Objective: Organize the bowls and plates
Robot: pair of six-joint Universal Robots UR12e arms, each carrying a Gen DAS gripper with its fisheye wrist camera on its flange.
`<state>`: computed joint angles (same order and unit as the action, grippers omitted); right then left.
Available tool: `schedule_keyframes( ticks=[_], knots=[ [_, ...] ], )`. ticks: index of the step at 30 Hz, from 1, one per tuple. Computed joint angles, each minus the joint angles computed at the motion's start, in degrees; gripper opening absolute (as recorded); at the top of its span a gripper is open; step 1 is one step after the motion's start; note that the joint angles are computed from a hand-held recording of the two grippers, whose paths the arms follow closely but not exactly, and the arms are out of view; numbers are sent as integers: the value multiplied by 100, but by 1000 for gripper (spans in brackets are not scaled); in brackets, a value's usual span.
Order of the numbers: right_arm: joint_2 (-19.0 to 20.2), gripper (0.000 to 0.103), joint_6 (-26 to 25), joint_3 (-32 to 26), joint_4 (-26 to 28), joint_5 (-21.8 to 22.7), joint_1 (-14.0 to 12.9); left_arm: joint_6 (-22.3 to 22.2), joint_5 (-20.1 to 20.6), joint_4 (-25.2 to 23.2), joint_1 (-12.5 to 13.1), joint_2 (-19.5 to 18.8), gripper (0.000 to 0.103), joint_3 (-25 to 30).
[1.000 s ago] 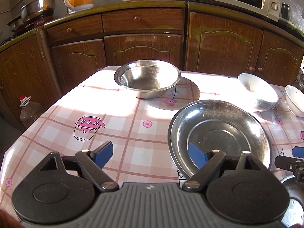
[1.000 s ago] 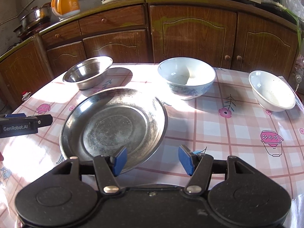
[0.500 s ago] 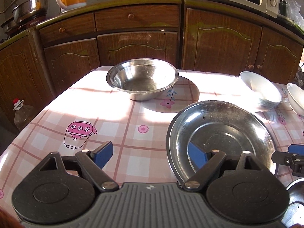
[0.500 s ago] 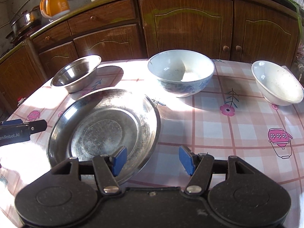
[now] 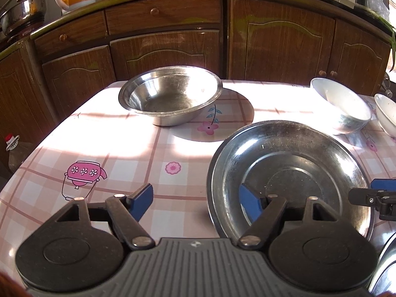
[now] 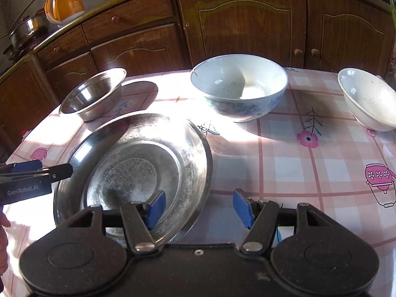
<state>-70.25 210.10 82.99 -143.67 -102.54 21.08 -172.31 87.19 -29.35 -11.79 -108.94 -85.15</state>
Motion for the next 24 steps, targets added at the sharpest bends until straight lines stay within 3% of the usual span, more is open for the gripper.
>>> schedule_keyframes(
  ticks=[4, 5, 8, 12, 24],
  knots=[
    [20, 71, 88, 20, -102, 107, -32, 45, -228, -295, 33, -81, 49, 92],
    [24, 64, 93, 23, -117, 102, -31, -1, -402, -428, 71, -89, 39, 109],
    [36, 28, 69, 34, -182, 142, -29, -33, -697, -408, 120, -75, 22, 79],
    [33, 19, 132, 47, -177, 16, -11, 82, -525, -278, 61, -40, 21, 40],
    [-129, 19, -81, 154, -447, -353, 81, 76, -516, 84, 10, 139, 19, -72]
  ],
)
